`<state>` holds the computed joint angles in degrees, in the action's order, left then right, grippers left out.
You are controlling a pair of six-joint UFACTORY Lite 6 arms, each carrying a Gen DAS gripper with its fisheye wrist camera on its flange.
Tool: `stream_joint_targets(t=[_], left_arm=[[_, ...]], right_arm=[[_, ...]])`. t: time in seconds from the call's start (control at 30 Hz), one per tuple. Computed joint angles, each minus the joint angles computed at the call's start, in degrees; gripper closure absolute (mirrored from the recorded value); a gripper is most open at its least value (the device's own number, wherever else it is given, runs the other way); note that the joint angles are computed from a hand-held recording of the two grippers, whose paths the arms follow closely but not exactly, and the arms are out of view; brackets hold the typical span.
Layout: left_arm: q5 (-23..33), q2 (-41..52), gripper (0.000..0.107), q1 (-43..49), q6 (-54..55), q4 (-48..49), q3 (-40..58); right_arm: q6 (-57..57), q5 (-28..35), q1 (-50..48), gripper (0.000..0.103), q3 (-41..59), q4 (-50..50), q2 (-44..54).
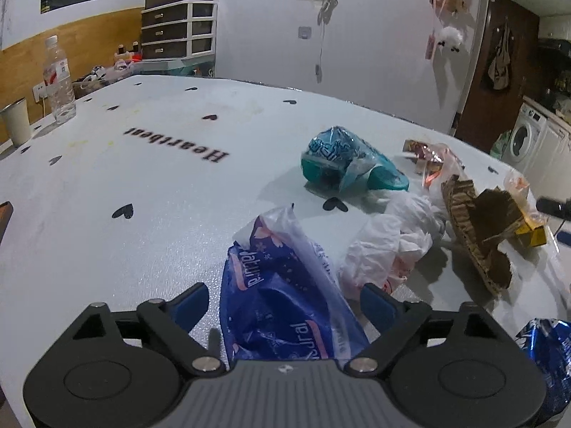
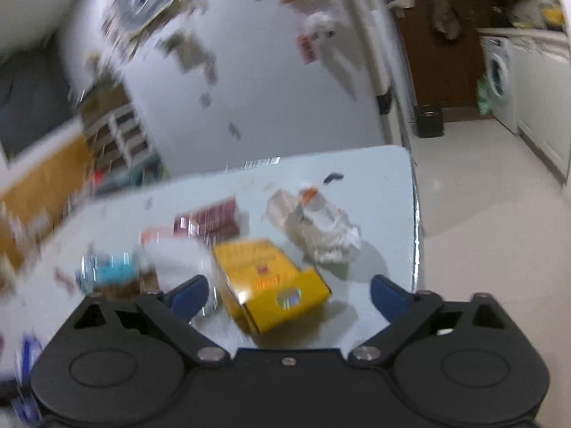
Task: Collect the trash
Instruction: 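Grasp the blue plastic bag with left tool while right tool grasps yellow box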
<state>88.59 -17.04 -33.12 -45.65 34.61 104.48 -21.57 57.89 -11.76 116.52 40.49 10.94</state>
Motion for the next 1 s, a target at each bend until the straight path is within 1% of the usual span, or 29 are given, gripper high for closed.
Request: stream_joint_targets(t=[0.03,0.1,0.17,0.2,0.23,0.27,0.3,0.37,0.47,0.57,0.6,0.67,0.73,0.9,1.0], left_arm=[[0.19,0.45,0.018,0.06,0.39,-0.11,0.45],[0.57,1.51,0.020,0.60,1.28,-0.53,1.50],[1.05,2.78,0.025,1.72,2.58,-1.37,2.41],[1.05,3.19,0.027,2.25,2.99,-1.78,2.52],[0.98,3.30,0.030,2.80,3.36,-2.26,2.17],[0.74,3.26,0.032,3.30,3.61,-2.69,1.64],[0.48,3.15,0.037,3.76,3.74,-3.16,0.97],[-0.48,2.23,0.040,3.49,3.35,-2.76,-0.75],[-0.44,2.23,0.054,2.93,3.40,-2.57,-0.45],[0.88,2.47,0.062,0.66,2.69,-1.28,0.19],[1.37,2.36,0.064,-0.49,2.09,-0.57,0.22],[2.36,1.92,0.073,-3.13,0.04,1.01,0.20],[3.89,1.73,0.079,-6.44,-2.37,3.13,0.60],[10.10,2.87,0.082,-17.78,-8.21,9.68,4.69],[15.44,5.04,0.082,-26.55,-11.42,14.86,8.85]], right_arm=[[-0.42,-1.89,0.58,0.009,-1.44,0.72,-0.58],[-2.60,-3.33,2.42,0.010,-1.61,-0.14,-0.08],[-4.02,-3.81,3.77,0.014,-0.86,-1.57,1.17],[-4.64,-3.58,4.12,0.019,-0.64,-1.78,1.73],[-4.59,-1.83,4.13,0.025,0.94,-1.68,3.13],[-4.64,0.61,3.84,0.027,3.16,-0.86,4.96],[-4.77,2.23,3.55,0.030,4.81,-0.10,6.33],[-6.11,4.01,3.27,0.033,6.06,-0.01,7.03],[-10.61,4.39,3.87,0.036,4.40,-1.32,5.51],[-12.20,4.56,3.87,0.040,2.44,-1.87,3.56],[-12.73,5.11,3.73,0.041,2.17,-2.09,3.02],[-12.95,5.89,3.75,0.043,1.82,-2.90,1.99],[-13.60,6.25,3.48,0.044,0.26,-3.51,0.08],[-16.37,7.88,1.06,0.044,-4.16,-2.65,-5.42],[-17.57,10.10,-1.30,0.044,-3.76,-1.40,-7.52]])
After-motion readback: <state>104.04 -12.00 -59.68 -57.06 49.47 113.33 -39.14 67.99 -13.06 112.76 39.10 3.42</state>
